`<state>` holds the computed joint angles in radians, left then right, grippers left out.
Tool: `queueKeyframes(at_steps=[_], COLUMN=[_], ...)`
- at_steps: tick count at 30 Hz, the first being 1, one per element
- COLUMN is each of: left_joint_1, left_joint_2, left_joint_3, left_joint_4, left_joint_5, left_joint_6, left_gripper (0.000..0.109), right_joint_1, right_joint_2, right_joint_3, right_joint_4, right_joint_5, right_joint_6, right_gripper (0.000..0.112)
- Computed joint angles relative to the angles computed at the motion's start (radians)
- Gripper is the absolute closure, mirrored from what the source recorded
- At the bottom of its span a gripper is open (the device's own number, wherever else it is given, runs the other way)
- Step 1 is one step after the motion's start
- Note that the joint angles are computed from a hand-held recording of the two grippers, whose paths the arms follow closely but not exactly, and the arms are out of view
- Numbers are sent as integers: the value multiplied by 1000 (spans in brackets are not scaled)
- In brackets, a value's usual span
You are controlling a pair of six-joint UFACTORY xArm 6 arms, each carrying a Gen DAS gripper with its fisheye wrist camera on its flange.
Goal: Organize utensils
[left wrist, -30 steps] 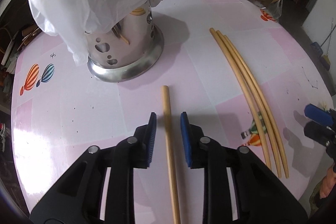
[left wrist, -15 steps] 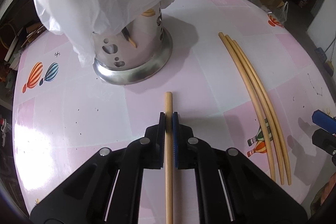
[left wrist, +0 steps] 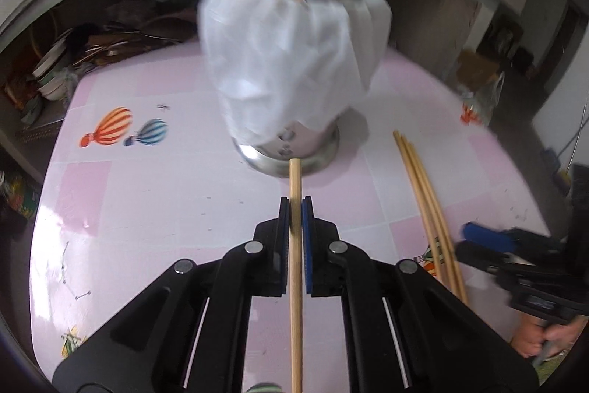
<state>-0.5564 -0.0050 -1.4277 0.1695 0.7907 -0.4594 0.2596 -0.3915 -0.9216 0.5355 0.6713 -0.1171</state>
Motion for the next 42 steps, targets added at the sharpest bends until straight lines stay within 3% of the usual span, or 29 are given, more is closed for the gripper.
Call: queueKeyframes(at_steps=[18,25,28,42], left_joint_1=[73,83,86,84], left_joint_2=[-261,-309,-319,-331], left_joint_3=[214,255,267,275], left_joint_4=[-35,-38,-41,-23], left_joint_5=[-127,-138,-143,-142], left_joint_6=[-59,-64,-66,-85], left_gripper=[103,103,103,103], right_joint_1=[51,60,68,98], right_joint_2=[112,133,144,-2], right_joint_3=[-104,-122,-129,-16], right_joint_4=[-365,-427,-462,-286], right_joint_5=[90,110,109,188], right_joint_6=[249,299,313,234], right_gripper=[92,92,102,105])
